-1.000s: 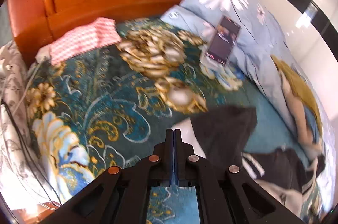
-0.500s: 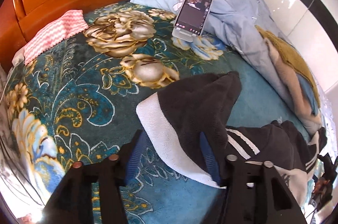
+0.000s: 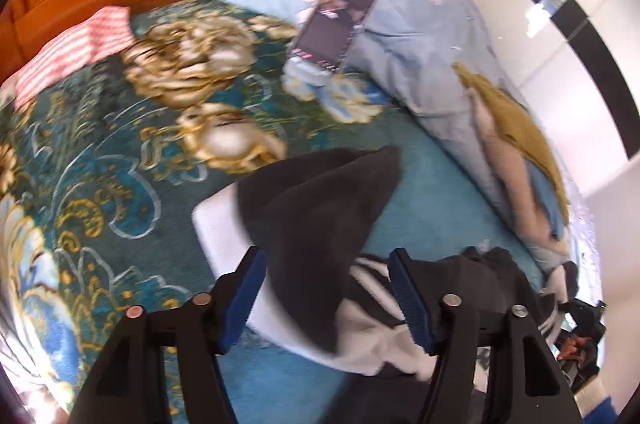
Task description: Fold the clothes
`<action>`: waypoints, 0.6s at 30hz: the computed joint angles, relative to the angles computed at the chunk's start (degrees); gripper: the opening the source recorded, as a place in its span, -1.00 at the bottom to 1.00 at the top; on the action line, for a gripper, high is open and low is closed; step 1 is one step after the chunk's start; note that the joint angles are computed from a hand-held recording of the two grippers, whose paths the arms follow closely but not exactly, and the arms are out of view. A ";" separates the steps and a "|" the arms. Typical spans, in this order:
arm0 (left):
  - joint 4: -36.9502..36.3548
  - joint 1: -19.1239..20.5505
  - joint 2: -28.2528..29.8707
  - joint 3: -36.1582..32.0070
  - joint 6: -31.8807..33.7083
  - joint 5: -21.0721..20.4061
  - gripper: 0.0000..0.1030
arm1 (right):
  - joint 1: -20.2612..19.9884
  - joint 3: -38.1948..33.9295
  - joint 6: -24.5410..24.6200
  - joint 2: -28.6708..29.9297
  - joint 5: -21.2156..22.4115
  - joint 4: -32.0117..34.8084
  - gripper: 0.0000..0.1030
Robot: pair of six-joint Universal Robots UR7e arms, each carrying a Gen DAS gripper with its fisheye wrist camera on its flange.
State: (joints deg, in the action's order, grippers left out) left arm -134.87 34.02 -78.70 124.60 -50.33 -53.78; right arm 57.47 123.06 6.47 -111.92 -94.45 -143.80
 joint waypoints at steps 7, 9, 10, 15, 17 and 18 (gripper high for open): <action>11.87 -0.29 6.01 -3.74 -0.83 3.57 0.41 | 1.05 0.06 -5.90 -4.78 -0.01 3.12 -0.74; 12.95 -0.22 5.70 -3.35 -2.79 4.05 -0.01 | 1.31 0.07 -7.90 -6.74 -0.14 3.81 -0.74; 13.46 -0.09 5.38 -3.22 -3.85 4.12 -0.17 | 0.19 0.24 -8.70 -8.66 1.07 4.15 -0.74; 13.80 0.63 3.05 -2.46 -9.38 4.19 -0.71 | -6.81 0.36 -12.27 -16.10 6.30 8.75 -0.75; 12.85 0.37 1.56 -2.07 -11.41 4.74 -0.73 | -10.88 0.76 -13.76 -19.37 9.65 11.25 -0.75; 12.25 0.24 0.89 -2.05 -12.00 5.00 -0.73 | -13.01 0.97 -14.56 -21.01 11.43 12.54 -0.75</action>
State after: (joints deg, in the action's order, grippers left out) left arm -122.61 34.26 -77.81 122.55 -62.33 -48.79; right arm 44.46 124.03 -8.10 -132.93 -83.02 -131.25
